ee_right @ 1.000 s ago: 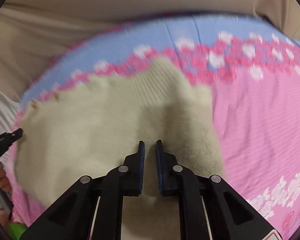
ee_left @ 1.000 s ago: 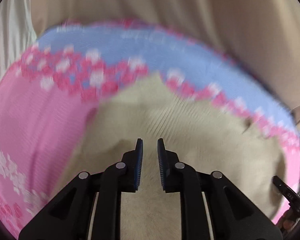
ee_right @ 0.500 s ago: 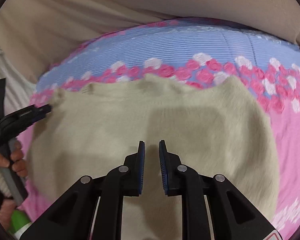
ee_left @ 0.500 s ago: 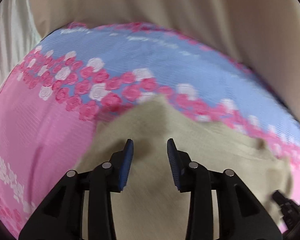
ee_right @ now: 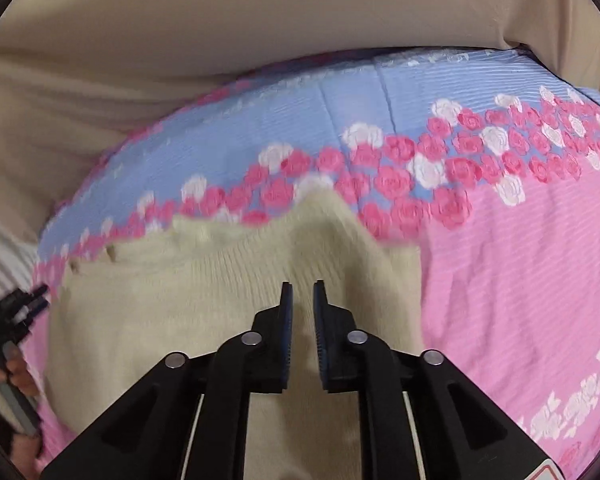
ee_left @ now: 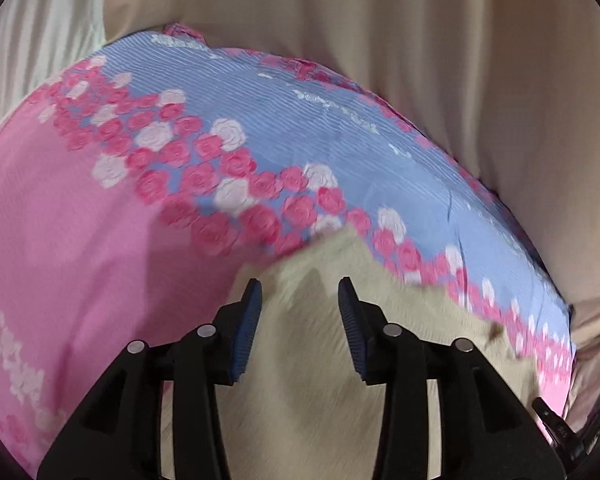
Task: Fold small clothes
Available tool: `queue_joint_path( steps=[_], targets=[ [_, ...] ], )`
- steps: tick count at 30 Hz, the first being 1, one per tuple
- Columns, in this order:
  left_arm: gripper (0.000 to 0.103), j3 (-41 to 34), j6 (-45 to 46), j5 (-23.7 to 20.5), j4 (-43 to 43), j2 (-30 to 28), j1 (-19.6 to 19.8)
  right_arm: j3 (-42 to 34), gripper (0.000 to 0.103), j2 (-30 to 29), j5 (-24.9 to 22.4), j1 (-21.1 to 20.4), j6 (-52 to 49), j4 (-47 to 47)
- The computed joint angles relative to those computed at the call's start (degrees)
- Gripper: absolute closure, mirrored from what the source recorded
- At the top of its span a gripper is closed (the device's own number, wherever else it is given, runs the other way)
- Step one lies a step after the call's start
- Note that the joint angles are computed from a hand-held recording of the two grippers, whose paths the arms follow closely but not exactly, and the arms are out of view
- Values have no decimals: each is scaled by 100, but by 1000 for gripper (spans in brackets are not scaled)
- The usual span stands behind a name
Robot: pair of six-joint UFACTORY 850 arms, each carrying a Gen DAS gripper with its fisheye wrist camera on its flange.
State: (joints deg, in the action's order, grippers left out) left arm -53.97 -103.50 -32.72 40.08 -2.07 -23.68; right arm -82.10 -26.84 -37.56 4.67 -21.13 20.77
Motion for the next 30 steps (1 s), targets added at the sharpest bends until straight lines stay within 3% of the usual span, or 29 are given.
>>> queue_joint_path(
  steps=[3, 6, 8, 12, 16, 19, 22, 25, 27, 30],
  targets=[
    [64, 307, -119, -261, -137, 302, -276, 242, 93, 232, 103, -50, 230, -65],
    [63, 727, -551, -335, -232, 821, -576, 586, 86, 715, 139, -157, -500, 847],
    [62, 966, -943, -495, -353, 1109, -839, 816, 86, 993, 163, -136, -728, 819],
    [62, 1239, -1530, -370, -493, 1452, -1277, 1399, 85, 1513, -262, -220, -1232, 1176],
    [62, 750, -1250, -347, -243, 959, -1684, 1851, 85, 1785, -621, 37, -1629, 1382],
    [61, 259, -246, -743, -759, 276, -1739, 2065, 90, 1854, -97, 353, -1094, 375],
    [62, 320, -23, -742, -1130, 110, -1664, 2151, 103, 1765, -80, -7, -641, 130],
    [62, 331, 45, -812, -1042, 178, -1719, 2174, 103, 1918, -211, -256, -354, 181],
    [61, 315, 59, -849, -1045, 158, -1741, 2190, 94, 2022, -31, -245, -268, 38],
    [61, 352, -2, -855, -1026, 178, -1740, 2181, 88, 1965, 88, -396, 151, -114]
  ],
)
